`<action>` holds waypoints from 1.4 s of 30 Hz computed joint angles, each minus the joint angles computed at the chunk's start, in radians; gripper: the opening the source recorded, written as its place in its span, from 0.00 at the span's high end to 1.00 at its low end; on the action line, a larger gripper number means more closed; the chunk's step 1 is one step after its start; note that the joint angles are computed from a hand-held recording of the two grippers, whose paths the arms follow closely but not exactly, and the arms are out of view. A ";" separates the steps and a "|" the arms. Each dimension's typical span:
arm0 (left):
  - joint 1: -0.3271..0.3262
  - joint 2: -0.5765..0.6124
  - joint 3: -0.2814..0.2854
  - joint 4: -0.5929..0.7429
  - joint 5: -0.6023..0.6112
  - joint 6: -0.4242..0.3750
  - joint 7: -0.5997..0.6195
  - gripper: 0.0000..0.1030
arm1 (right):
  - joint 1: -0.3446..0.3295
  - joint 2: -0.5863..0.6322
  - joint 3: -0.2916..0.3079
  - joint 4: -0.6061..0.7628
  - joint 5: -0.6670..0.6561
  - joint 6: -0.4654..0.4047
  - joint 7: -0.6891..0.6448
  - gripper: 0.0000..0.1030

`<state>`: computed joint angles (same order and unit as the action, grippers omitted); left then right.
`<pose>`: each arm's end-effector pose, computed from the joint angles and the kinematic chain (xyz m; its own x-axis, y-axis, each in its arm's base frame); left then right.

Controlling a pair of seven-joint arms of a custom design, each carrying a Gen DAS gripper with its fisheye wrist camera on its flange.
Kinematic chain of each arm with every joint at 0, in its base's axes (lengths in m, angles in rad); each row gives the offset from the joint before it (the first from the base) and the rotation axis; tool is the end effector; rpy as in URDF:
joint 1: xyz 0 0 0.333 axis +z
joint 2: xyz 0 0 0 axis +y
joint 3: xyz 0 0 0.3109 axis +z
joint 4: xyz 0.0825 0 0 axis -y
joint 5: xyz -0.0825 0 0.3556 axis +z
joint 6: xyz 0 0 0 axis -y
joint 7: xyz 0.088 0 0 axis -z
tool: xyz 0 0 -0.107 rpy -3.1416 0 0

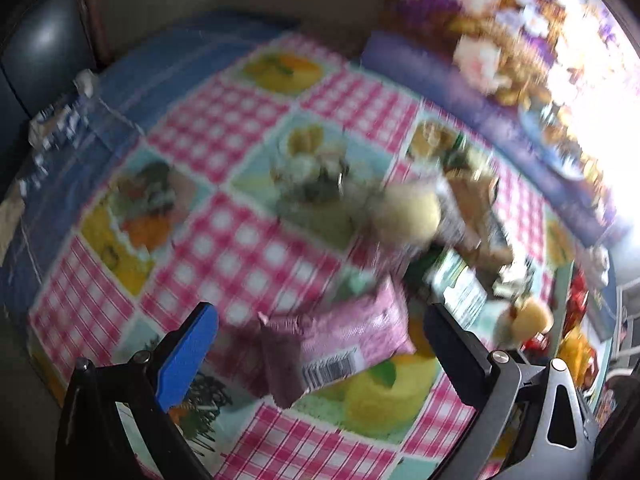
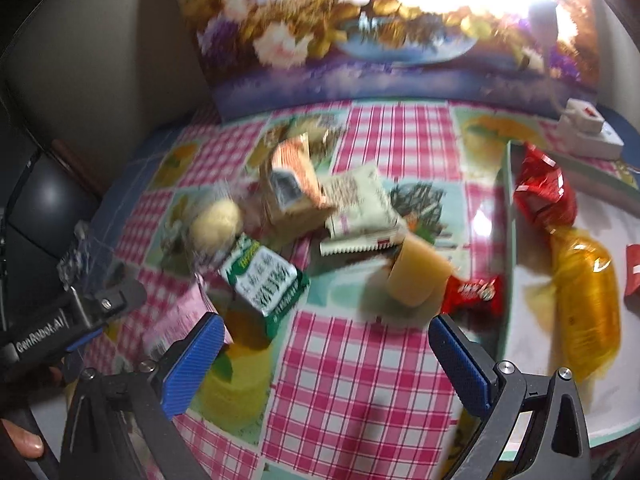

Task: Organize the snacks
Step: 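Lower both tools over the pink pack and the green-white biscuit box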

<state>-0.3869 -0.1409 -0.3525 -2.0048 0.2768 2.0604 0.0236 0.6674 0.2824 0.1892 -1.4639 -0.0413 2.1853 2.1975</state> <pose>0.3823 -0.3403 0.5389 0.6157 -0.7724 0.1560 -0.7115 -0.6300 -0.3110 0.4428 0.4821 0.5710 0.2626 -0.9288 -0.2614 -0.9254 -0.1656 -0.3410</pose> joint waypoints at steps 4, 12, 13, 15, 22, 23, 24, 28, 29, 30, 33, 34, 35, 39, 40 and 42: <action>0.001 0.005 0.013 -0.041 -0.065 0.071 0.022 0.01 | 0.002 0.009 0.001 0.002 0.004 -0.026 -0.004 0.00; -0.015 0.103 0.017 0.025 -0.076 0.050 0.068 0.01 | -0.003 -0.002 -0.003 -0.019 -0.003 -0.028 0.006 0.00; -0.018 0.112 0.019 0.030 -0.077 0.048 0.069 0.01 | -0.001 0.001 -0.002 -0.015 -0.005 -0.029 0.005 0.00; -0.021 0.124 0.024 0.029 -0.078 0.057 0.057 0.01 | 0.001 0.010 0.000 -0.005 -0.012 -0.031 -0.006 0.00; -0.027 0.122 0.033 0.004 -0.066 0.074 -0.009 0.01 | 0.027 0.047 -0.004 0.036 -0.058 -0.035 -0.043 0.00; -0.027 0.119 0.032 0.001 -0.060 0.072 -0.018 0.01 | 0.030 0.056 -0.005 0.043 -0.065 -0.029 -0.052 0.00; -0.026 0.109 0.033 -0.007 -0.059 0.066 -0.021 0.01 | 0.031 0.061 -0.005 0.046 -0.065 -0.024 -0.058 0.00; -0.017 0.073 0.032 -0.041 -0.057 0.052 -0.054 0.01 | 0.036 0.086 -0.005 0.062 -0.062 0.002 -0.092 0.00; -0.014 0.064 0.032 -0.051 -0.055 0.049 -0.066 0.01 | 0.041 0.094 -0.007 0.070 -0.068 0.004 -0.099 0.00; -0.009 0.057 0.033 -0.059 -0.055 0.049 -0.069 0.01 | 0.045 0.102 -0.008 0.079 -0.071 0.004 -0.106 0.00; 0.004 0.025 0.034 -0.094 -0.060 0.050 -0.089 0.01 | 0.059 0.142 -0.009 0.130 -0.081 -0.003 -0.143 0.00; 0.008 0.013 0.033 -0.104 -0.063 0.048 -0.094 0.01 | 0.065 0.154 -0.012 0.146 -0.086 -0.008 -0.154 0.00; 0.012 0.005 0.032 -0.112 -0.063 0.045 -0.104 0.01 | 0.071 0.168 -0.014 0.165 -0.090 -0.013 -0.164 0.00; 0.033 -0.073 0.035 -0.182 -0.088 0.050 -0.100 0.01 | 0.083 0.204 -0.020 0.209 -0.085 -0.016 -0.200 0.00; 0.040 -0.079 0.034 -0.186 -0.089 0.045 -0.102 0.01 | 0.087 0.212 -0.023 0.218 -0.085 -0.016 -0.206 0.00; 0.049 -0.137 0.044 -0.238 -0.112 0.051 -0.085 0.01 | 0.091 0.235 -0.026 0.243 -0.081 -0.013 -0.222 0.00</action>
<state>-0.3382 -0.2780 -0.3085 -2.2430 0.1647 2.1110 -0.0614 0.7585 0.5172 0.1632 -1.2208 -0.1227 2.1718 1.9755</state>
